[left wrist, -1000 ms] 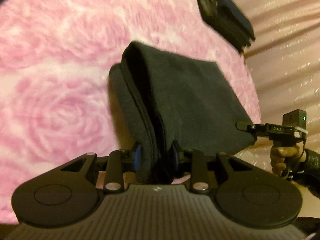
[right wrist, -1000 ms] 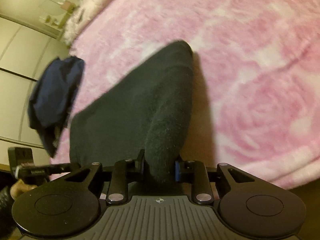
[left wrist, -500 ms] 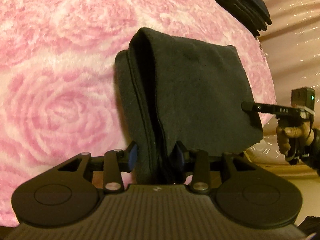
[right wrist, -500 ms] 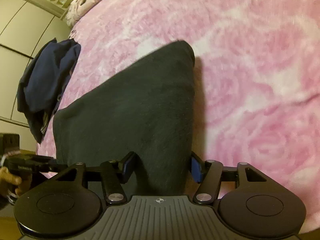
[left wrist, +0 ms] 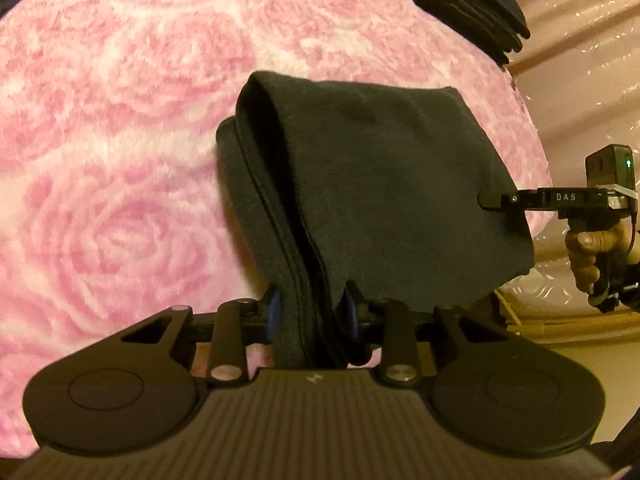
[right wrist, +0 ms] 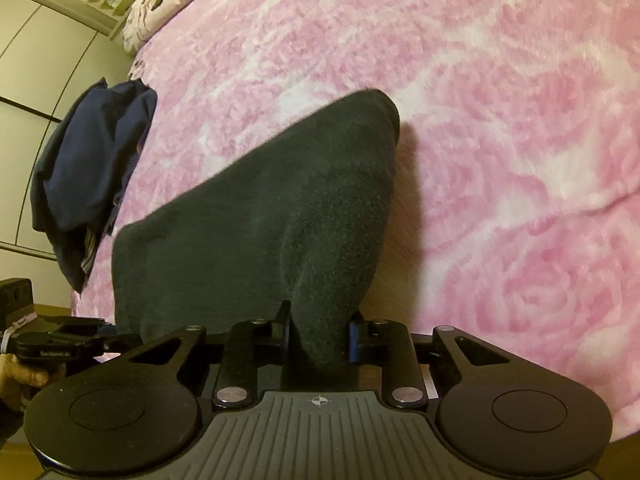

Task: Fold clothes
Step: 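Carry the folded grey pants with both grippers onto the stack of folded clothes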

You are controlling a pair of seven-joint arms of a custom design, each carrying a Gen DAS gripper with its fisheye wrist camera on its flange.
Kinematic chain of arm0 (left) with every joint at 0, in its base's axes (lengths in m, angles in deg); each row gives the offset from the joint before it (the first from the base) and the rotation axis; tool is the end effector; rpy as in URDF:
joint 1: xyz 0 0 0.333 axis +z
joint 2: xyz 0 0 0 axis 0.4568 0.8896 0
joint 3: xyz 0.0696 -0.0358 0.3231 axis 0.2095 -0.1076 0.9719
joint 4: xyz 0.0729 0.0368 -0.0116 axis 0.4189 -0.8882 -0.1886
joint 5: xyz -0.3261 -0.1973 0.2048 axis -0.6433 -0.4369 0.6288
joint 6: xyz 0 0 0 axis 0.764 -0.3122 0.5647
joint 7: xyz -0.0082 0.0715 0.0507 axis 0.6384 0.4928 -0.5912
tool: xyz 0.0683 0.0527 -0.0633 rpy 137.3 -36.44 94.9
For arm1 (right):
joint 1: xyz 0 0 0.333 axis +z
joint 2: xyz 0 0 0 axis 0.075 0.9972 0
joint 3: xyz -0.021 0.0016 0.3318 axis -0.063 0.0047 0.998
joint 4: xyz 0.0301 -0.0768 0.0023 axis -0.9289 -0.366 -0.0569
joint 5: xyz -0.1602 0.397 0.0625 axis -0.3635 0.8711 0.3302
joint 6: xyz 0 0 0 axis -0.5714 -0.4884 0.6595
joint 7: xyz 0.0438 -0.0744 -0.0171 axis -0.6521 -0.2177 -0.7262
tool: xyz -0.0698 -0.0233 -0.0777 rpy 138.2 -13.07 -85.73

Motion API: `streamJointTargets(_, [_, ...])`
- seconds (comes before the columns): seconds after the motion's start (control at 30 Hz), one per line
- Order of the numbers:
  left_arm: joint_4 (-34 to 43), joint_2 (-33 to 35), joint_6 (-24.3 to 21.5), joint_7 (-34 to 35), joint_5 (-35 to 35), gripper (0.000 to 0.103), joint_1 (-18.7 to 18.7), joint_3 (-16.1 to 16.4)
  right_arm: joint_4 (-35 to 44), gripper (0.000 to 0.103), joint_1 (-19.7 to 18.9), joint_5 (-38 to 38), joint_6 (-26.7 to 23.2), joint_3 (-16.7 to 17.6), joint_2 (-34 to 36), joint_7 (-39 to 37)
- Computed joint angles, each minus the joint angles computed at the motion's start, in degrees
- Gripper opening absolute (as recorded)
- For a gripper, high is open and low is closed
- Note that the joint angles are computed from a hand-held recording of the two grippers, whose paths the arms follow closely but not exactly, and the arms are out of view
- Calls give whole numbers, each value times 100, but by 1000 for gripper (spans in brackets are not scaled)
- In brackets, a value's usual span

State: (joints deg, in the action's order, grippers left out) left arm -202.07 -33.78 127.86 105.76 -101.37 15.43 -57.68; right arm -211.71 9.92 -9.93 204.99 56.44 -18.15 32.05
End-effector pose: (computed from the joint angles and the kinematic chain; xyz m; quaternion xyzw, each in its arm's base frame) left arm 0.4456 -0.1442 0.4183 0.6303 -0.7270 0.2376 0.1332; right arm 0.4620 0.0032 0.4328 -0.6692 0.6814 0.1288 0.2669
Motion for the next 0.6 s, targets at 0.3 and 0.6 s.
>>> streamJointTargets(0.3, [591, 55, -262, 90, 205, 26, -30, -12, 149, 23, -64, -249, -70, 18, -486, 539])
streamJointTargets(0.6, [1780, 766, -363, 235, 305, 26, -159, -289, 379, 23, -301, -461, -33, -295, -824, 808])
